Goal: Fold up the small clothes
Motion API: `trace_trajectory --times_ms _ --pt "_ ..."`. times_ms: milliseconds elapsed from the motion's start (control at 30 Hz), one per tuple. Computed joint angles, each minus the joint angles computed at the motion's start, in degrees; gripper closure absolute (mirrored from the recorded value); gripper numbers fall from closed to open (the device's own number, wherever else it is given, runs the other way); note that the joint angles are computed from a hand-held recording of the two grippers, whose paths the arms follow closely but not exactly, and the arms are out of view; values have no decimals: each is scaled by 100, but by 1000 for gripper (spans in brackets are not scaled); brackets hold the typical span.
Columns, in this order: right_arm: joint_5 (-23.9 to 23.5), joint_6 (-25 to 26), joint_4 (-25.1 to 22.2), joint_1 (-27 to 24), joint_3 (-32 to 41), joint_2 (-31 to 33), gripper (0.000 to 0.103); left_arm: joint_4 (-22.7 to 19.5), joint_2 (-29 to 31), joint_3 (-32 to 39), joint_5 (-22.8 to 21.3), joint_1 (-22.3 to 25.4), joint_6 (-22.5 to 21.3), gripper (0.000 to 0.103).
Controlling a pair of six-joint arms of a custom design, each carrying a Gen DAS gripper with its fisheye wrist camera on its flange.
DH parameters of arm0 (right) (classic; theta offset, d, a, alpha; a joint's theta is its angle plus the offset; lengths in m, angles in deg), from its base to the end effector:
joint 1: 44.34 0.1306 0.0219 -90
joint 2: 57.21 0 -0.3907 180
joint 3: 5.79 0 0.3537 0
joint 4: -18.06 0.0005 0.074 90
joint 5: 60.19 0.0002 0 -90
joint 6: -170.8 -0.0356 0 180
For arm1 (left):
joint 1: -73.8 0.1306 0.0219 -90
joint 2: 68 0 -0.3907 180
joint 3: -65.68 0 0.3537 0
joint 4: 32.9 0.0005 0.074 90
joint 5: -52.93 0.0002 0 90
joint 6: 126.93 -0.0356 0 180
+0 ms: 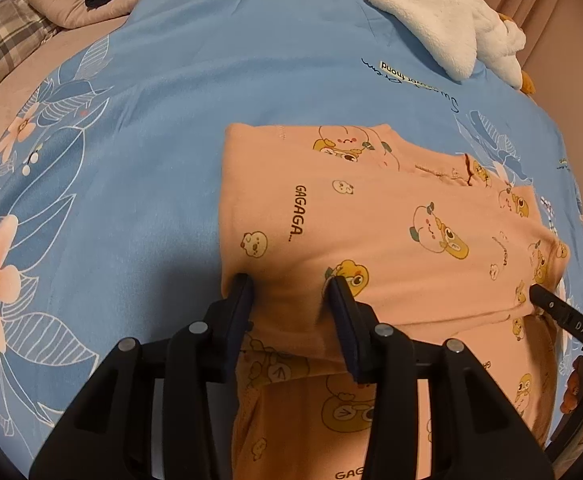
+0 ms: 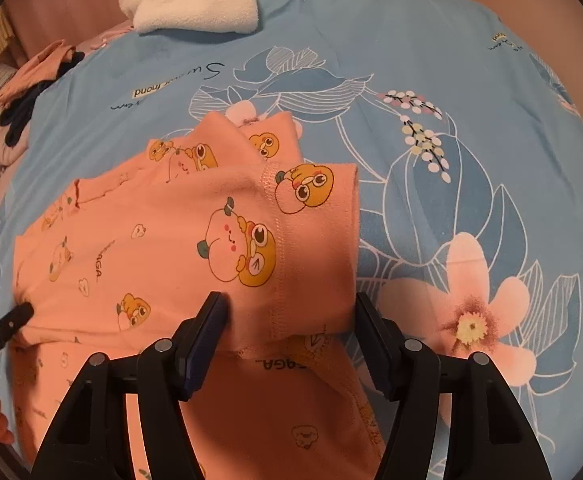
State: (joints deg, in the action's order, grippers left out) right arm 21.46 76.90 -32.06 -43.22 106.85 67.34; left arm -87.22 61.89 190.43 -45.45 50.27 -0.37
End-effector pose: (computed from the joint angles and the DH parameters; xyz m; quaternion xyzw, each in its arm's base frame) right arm 0.6404 0.0172 0.2828 0.0059 0.9679 0.0811 0.2377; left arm 0.6254 -0.2672 0.3045 -0.1283 0.9537 -0.0705 0.2627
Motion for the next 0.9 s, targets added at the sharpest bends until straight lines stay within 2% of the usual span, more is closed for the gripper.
trace_trajectory --times_ms 300,900 --pt "106 -21 245 53 -176 -58 33 272 -114 -259 42 4 -11 60" --pt "161 10 317 71 -205 -41 28 296 -115 -264 -50 -30 101 60"
